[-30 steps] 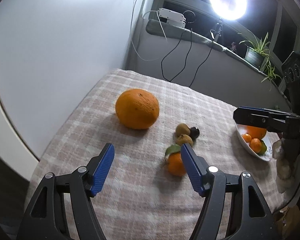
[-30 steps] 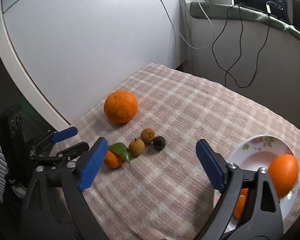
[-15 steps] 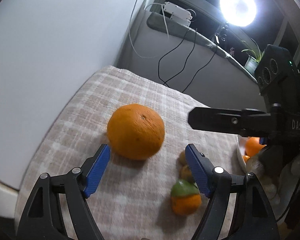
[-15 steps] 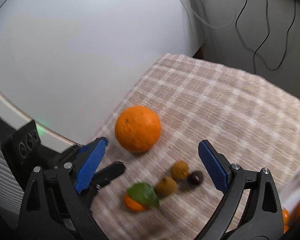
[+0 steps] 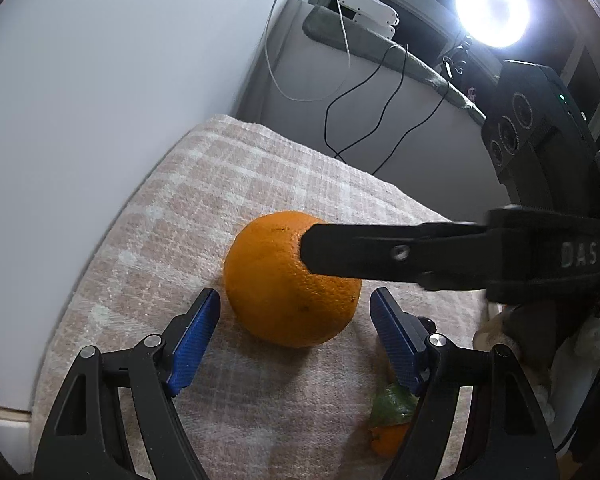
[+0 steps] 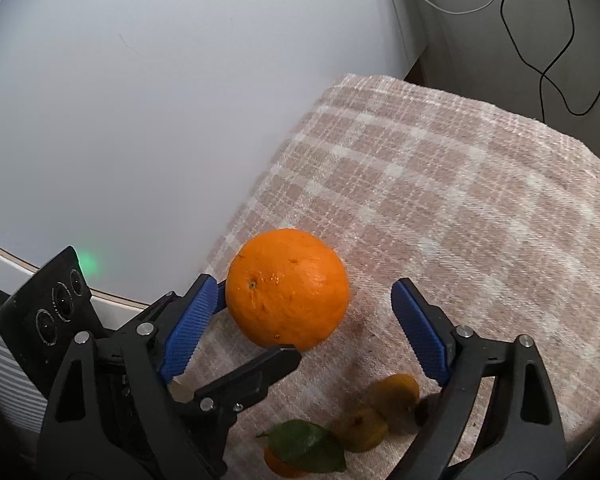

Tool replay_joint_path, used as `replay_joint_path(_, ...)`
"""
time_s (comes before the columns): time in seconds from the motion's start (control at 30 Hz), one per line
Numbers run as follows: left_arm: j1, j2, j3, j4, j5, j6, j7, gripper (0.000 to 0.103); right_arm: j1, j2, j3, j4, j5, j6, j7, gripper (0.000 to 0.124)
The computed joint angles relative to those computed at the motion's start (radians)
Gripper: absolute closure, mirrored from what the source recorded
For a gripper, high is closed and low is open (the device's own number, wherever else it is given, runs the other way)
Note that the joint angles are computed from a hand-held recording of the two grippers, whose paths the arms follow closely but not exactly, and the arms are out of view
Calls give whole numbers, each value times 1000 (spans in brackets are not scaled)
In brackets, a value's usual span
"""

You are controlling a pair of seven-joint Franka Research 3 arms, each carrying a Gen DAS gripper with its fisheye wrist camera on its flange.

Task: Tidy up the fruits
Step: 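Close both tools around the second large orange from opposite sides, then carry the second large orange with both tools over the floral plate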

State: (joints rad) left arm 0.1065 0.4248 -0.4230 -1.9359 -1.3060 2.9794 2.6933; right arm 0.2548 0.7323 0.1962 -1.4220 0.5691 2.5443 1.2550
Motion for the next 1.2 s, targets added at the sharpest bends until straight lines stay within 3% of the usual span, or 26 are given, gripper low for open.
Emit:
replay_joint_path(0.17,0,9,1,9,30,-7,-24,31,-6,30,10,38,10,-32,7,44)
replay_joint_path(0.27,5,15,-7,12,46,6,-34,33,-17,44,25,58,35,-48,-6,55)
replay_joint_path(0.73,32,-6,-52,-9,14,42,0,34,2,11,8,24,33,-33,-1,55)
replay_joint_path(1.03,-5,-48,-40,-23,-41,53,50,34,-25,-76,25,-81,81,8,-47,56)
replay_joint_path(1.2,-62,-69,-13,-19,-80,51,88,34,-46,-153,28,-179,132,54,-100,56)
